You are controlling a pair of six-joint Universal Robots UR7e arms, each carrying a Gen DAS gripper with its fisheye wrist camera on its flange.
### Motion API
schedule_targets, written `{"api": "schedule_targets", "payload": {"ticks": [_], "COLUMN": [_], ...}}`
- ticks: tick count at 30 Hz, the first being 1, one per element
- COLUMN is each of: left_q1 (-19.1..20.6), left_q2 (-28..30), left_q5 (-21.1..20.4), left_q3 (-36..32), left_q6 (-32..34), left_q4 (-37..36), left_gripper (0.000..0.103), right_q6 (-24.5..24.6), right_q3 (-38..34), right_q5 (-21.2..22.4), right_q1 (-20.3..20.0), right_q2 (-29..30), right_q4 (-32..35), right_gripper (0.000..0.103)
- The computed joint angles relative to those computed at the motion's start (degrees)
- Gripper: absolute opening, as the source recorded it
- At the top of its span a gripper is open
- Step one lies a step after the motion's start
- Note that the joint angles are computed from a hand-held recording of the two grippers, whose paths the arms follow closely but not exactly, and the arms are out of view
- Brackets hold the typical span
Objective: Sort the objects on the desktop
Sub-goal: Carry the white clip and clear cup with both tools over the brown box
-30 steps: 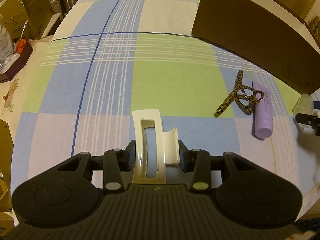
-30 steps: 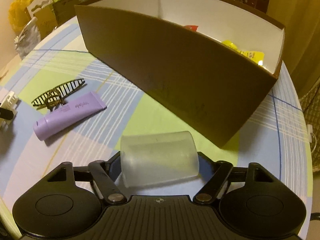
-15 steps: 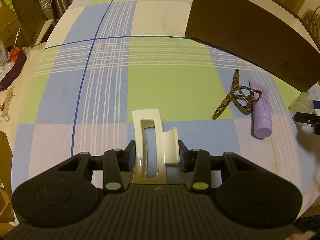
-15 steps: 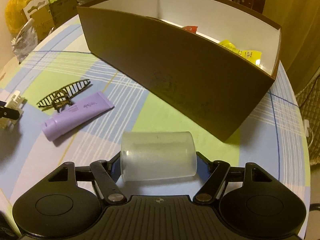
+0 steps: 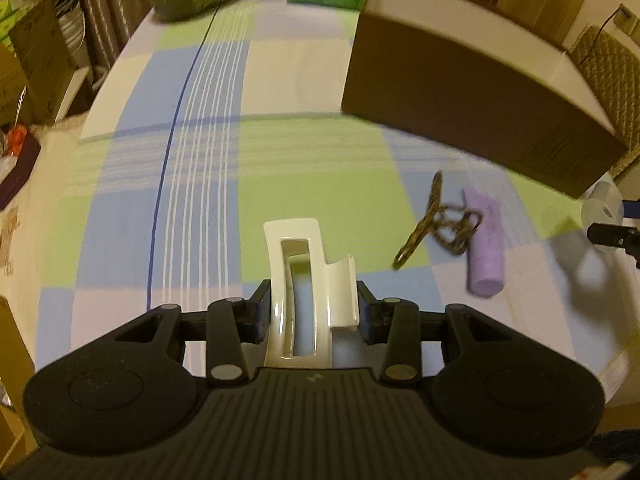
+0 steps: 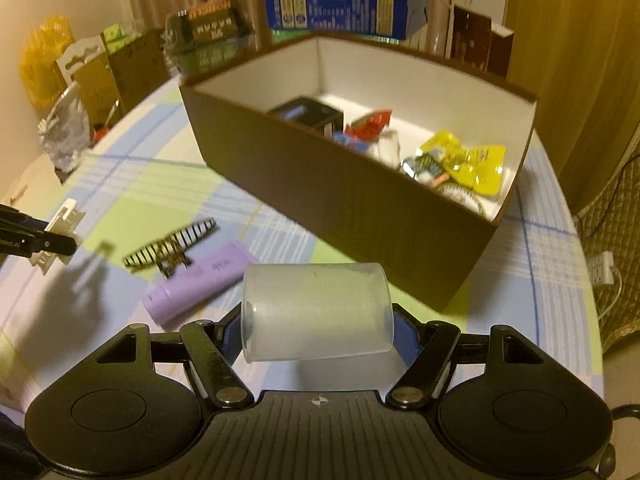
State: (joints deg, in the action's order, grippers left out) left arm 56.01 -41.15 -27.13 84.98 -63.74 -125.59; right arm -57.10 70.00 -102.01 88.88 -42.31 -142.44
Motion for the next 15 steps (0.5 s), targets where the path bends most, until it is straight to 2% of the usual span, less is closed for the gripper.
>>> {"api": "schedule_targets", "payload": {"ticks": [7,11,15], "left_q1": [-0.7,-0.6,0.2], "left_q2": [1.0,2.8,5.8], "left_q5": [4.1,5.3,4.7], "left_q3": [-4.0,-7.6,-13.4], "left_q6": [11.5,22.9,35.6], "left_q4": [-6.2,-13.9,-22.1], "left_gripper": [0.036,0.036,0.036], "right_q6": [0.2,0.8,1.4], "right_q3": [-4.0,-9.0,-16.2], "right_q5": [3.8,5.6,5.0], "right_q1": [1.1,1.8,2.7], "right_q2": [0.5,2.6,6.8], "right_q4": [1.6,2.8,3.0], "right_gripper": [0.069,0.069,0.069]}}
